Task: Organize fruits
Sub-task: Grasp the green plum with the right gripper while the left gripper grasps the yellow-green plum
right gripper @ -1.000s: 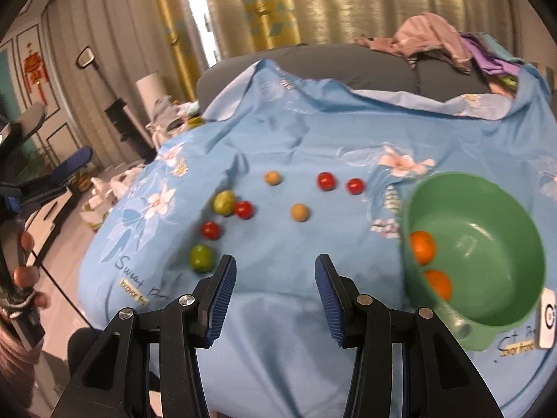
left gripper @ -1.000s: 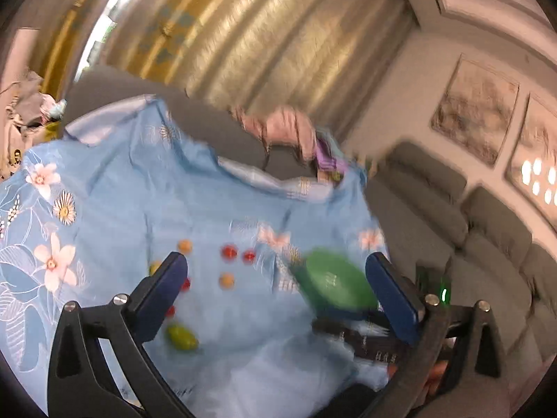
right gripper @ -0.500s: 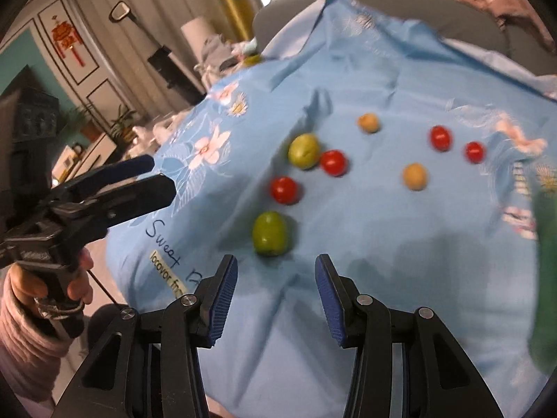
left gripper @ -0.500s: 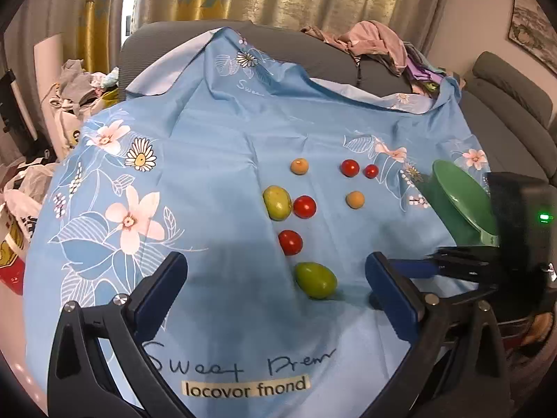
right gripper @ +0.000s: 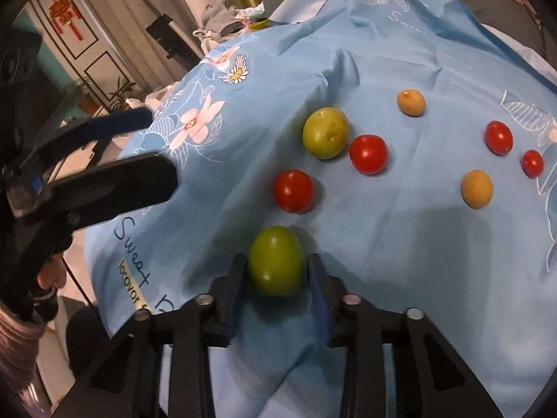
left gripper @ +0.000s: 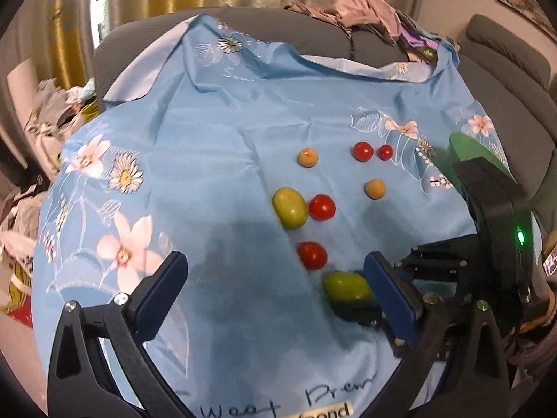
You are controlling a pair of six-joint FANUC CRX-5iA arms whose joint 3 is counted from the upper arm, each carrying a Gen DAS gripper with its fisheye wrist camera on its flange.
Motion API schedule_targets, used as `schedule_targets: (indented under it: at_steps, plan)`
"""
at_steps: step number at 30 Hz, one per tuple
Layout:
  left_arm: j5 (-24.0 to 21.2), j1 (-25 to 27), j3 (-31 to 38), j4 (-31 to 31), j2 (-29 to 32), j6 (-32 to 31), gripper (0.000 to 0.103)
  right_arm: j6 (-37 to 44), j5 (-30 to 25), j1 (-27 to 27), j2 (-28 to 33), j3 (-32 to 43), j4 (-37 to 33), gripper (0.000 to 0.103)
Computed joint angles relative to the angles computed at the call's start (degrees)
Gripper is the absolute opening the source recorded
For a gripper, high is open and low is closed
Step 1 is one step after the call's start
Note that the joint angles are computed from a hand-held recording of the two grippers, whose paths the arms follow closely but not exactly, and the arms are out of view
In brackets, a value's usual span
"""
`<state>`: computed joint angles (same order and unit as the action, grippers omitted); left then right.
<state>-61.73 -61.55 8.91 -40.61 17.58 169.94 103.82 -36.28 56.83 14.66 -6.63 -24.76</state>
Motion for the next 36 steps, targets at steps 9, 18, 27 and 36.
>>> schedule_targets:
  at_steps: [9,18,27,36]
  plan:
    - [1.3,4.5,4.3,4.2,3.7,-12.6,0.082,1.1,1.6,-4.1,-1.8,-1.9,-3.4,0.035]
    - [0.5,8.9,8.5,10.9,8.4,-28.4,0.062,7.4,0.4,-8.5,-3.7,-3.2,-11.7,0.035]
    - [-0.5,11.8,10.5,15.6,10.7,-37.9,0.056,13.3,-1.6,-11.5,-3.7,-2.4,-18.2,0.035]
    - [-6.4,13.0,14.5,19.8,13.4,-52.5,0.054,15.0,-2.0,-12.5,-4.1,-2.4,-20.3,0.035]
